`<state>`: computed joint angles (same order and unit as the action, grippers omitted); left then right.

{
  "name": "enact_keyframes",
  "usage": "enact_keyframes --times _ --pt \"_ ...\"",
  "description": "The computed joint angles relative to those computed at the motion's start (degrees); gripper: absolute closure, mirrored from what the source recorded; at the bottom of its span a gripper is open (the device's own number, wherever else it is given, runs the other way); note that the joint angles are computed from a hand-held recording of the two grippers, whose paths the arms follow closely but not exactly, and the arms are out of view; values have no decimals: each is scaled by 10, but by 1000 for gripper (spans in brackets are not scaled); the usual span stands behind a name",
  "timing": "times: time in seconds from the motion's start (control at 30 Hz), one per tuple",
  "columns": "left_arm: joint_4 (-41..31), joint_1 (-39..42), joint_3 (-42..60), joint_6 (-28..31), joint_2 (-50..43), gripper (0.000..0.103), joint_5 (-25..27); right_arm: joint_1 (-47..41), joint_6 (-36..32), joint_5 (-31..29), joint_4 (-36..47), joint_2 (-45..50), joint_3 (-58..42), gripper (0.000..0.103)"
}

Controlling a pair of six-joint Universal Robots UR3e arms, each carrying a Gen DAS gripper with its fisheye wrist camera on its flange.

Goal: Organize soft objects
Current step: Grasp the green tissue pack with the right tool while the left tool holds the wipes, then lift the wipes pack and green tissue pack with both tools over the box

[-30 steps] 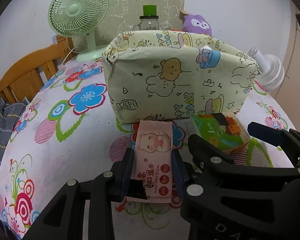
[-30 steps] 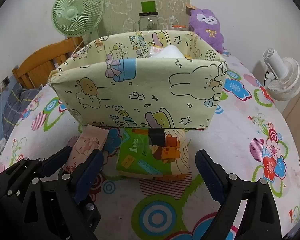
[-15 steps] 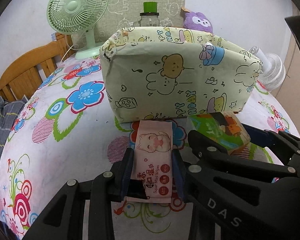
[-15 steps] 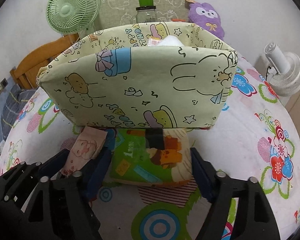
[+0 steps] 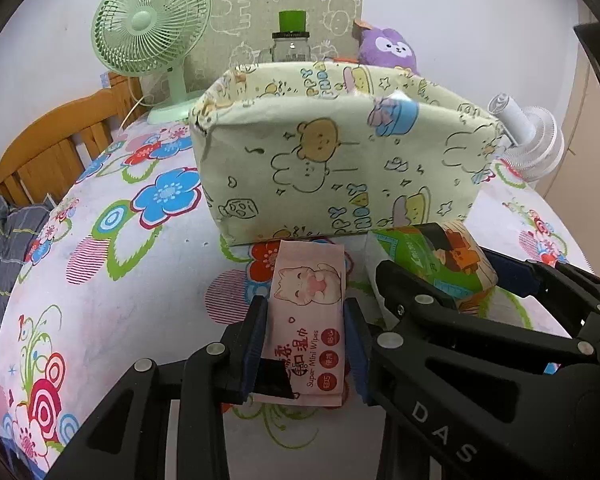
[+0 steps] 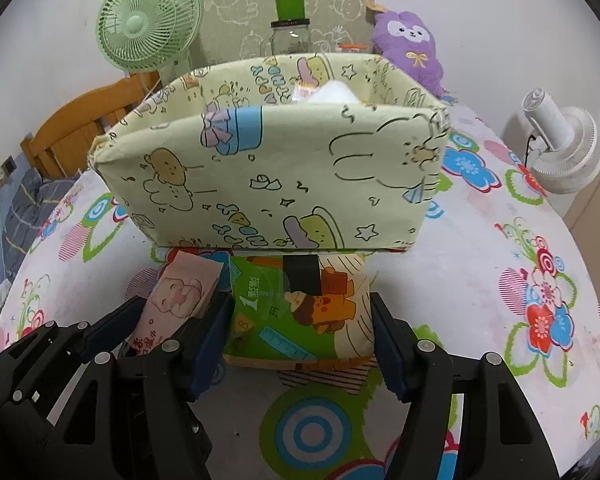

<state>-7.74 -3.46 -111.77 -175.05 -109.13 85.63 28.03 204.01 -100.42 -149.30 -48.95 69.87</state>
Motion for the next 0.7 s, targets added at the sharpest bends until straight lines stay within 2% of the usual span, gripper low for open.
enact_keyframes --times 0.7 --pt "-6 -30 -32 -25 91 65 23 13 -1 -26 -47 -113 109 34"
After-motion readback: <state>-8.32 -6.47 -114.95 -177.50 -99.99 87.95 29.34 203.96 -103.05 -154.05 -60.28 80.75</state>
